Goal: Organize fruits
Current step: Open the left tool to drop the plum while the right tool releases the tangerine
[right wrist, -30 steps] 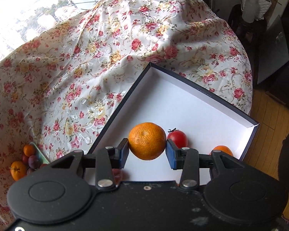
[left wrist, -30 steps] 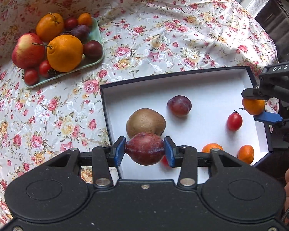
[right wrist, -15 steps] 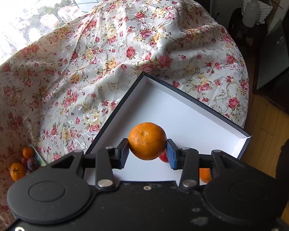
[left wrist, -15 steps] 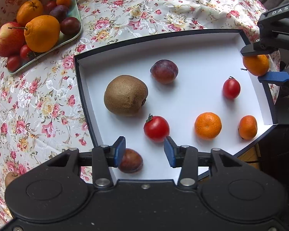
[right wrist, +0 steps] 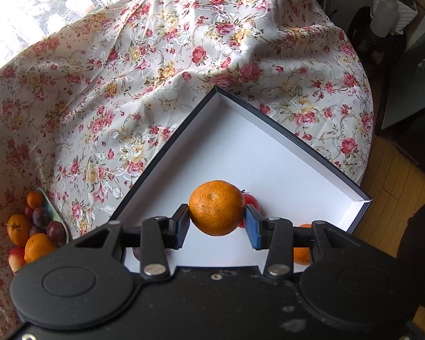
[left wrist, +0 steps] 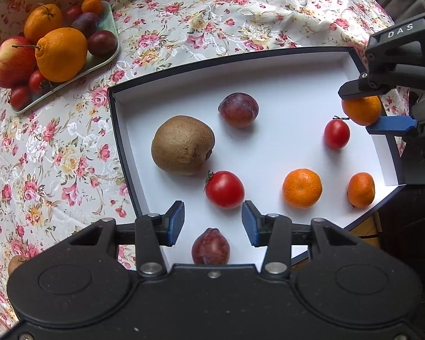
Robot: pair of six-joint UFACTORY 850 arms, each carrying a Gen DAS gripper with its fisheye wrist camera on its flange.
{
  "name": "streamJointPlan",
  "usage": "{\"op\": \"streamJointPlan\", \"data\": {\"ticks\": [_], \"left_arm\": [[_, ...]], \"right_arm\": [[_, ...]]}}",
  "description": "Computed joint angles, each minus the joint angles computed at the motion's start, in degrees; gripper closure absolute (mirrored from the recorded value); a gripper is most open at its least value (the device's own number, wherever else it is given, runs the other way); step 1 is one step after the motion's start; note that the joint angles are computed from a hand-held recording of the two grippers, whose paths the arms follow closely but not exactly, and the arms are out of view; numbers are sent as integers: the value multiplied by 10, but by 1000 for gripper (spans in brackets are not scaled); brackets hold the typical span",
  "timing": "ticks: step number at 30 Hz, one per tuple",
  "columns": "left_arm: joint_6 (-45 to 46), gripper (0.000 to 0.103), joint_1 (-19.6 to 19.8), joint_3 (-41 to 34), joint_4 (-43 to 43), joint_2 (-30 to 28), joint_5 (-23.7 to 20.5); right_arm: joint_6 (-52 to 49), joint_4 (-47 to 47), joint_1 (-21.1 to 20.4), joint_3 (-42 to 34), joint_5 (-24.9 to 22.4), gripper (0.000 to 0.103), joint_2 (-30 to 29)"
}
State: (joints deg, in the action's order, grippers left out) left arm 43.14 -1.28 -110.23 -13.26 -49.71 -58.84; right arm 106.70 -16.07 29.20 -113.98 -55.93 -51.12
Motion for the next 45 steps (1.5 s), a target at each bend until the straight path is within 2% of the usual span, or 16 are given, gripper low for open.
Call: {"op": "streamJointPlan", "data": {"ticks": [2,4,6,9,19,25,28,30,37,43,45], "left_arm": [[-1,50,0,-1,1,0,1],[-1,50,-1,1,2,1,4],[-1,50,-1,3,4,2,8],[1,50,-1,4,3,3,9],[-2,50,-1,3,7,2,16],[-5,50,0,4,6,5,29],[-4,50,1,4,6,5,31],[-3,50,1,6,6,7,34],[-3,50,2,3,4,8,38],[-3,50,3,5,4,9,43],[-4,50,4,3,3,9,43]], "right_arm": [[-2,13,-4,28,37,59,16],[41,0,-4,75,93,61,42],[66,-12,-3,90,107,61,51],[28,3,-5,61,67,61,35],[-10,6,-2,10,9,61,7],[-89,20,0,-94,-110,61,-52],[-126,34,-2,-138,-148,62,-77],[-141,44,-4,-152,-153,62,-85],[-128,31,0,-137,-112,63,-74],[-87,3,10,-237,-213,64,-133],[-73,-5,14,-253,-227,64,-142]]}}
